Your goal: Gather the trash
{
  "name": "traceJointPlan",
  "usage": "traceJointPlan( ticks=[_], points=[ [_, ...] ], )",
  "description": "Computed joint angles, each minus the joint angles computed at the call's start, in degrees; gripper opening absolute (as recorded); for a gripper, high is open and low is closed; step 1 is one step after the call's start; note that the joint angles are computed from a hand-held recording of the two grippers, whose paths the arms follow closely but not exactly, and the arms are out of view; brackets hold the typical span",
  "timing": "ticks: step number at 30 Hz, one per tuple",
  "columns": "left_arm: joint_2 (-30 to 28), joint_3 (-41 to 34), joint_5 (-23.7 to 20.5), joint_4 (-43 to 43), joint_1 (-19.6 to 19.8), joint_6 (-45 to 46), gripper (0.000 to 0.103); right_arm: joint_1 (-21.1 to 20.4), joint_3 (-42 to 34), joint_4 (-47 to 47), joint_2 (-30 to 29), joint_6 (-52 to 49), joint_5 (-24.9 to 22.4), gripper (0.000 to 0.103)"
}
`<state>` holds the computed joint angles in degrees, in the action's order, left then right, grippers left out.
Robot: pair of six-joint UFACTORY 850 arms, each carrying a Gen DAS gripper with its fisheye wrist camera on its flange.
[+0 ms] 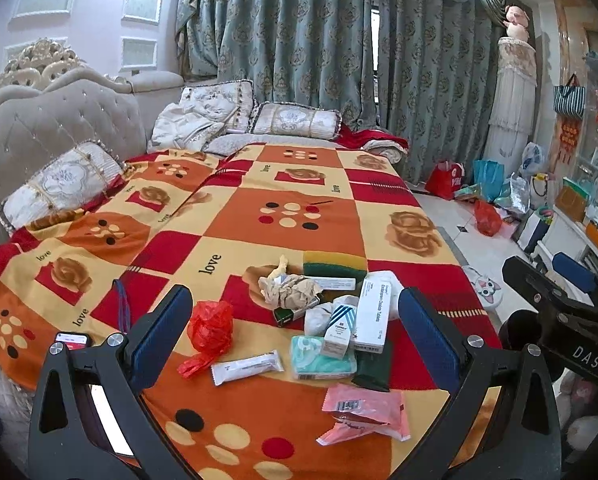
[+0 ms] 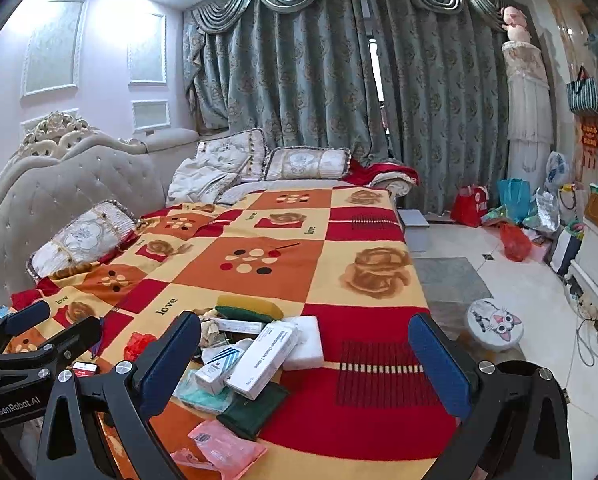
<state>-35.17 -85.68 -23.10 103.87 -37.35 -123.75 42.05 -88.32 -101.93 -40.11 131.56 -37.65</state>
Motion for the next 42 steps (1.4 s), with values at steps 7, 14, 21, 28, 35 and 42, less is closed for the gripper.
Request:
traceJointPlan(
  ticks=[7,14,21,28,35,42],
  points=[
    [0.0,-0.1,1.4,1.2,0.8,-1.2,0.102,0.3,-1.8,2.8,-1.1,-3.5,-0.2,0.103],
    [-0.6,-0.2,2.2,1.8,1.3,-1.8,0.102,0.1,-3.5,5.8,-1.9,-7.0,0.6,0.103],
    [-1.0,-0.4,3.0,1.4,1.9,-1.1,0.102,-0.1,-4.7,7.4,-2.9,-8.7,1.0,0.103],
    [-1.1,-0.4,2.4,2.4,2.1,-1.9,0.102,-0.4,-6.4,8.9,-3.9,-11.2,1.3,0.103],
    [-1.0,-0.4,2.3,2.7,2.5,-3.1,0.102,-0.5,-7.6,8.6,-4.1,-11.8,1.5,0.103],
    [-0.8,-0.2,1.9,2.4,2.7,-2.9,0.102,-0.4,-8.8,9.1,-4.7,-13.1,2.1,0.103]
  ],
)
